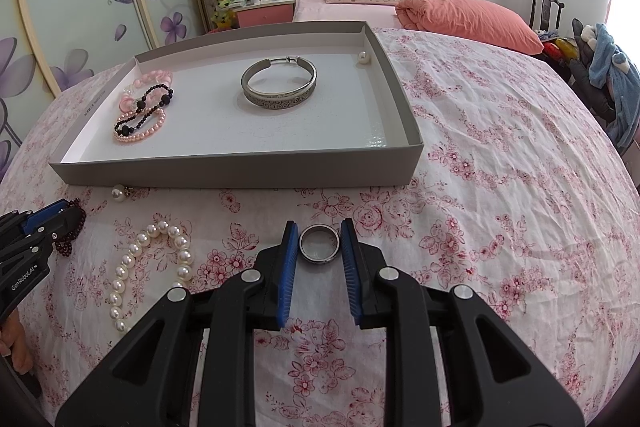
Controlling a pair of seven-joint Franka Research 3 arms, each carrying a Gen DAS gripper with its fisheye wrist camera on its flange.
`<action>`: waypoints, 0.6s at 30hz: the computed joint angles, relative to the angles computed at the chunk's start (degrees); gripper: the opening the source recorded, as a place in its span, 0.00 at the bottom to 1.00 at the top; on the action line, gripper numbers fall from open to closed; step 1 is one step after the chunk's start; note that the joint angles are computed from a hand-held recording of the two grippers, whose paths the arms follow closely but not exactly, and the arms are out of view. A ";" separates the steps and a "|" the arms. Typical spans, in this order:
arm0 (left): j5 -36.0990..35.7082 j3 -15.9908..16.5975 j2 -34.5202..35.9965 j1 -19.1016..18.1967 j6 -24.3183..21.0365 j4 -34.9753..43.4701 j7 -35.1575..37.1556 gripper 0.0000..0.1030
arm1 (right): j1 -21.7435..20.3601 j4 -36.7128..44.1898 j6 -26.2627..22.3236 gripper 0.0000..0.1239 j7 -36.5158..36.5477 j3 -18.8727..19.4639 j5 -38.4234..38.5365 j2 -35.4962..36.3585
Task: Organize jewelry
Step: 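Grip the silver ring with the right tool while the left tool lifts the red bead necklace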
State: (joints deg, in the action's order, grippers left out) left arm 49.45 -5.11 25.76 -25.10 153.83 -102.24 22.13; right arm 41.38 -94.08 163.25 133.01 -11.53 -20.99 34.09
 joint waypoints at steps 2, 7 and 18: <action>-0.01 0.01 0.00 -0.01 0.00 0.00 0.00 0.23 | -0.04 -0.02 0.05 0.19 -0.07 0.04 0.10 0.00; 0.52 0.26 0.05 -0.54 -1.09 0.35 -0.84 0.18 | -0.02 -0.09 0.17 0.19 -0.11 -0.03 0.18 -0.02; 1.00 0.03 -3.25 0.42 0.68 -3.92 -5.89 0.13 | 3.93 -3.91 4.96 0.18 5.07 -4.32 -1.83 -2.15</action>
State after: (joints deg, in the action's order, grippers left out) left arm 50.45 -5.08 22.52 -24.68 154.52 -106.16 16.24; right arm 45.31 -97.98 168.20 138.08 -15.85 -22.82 31.94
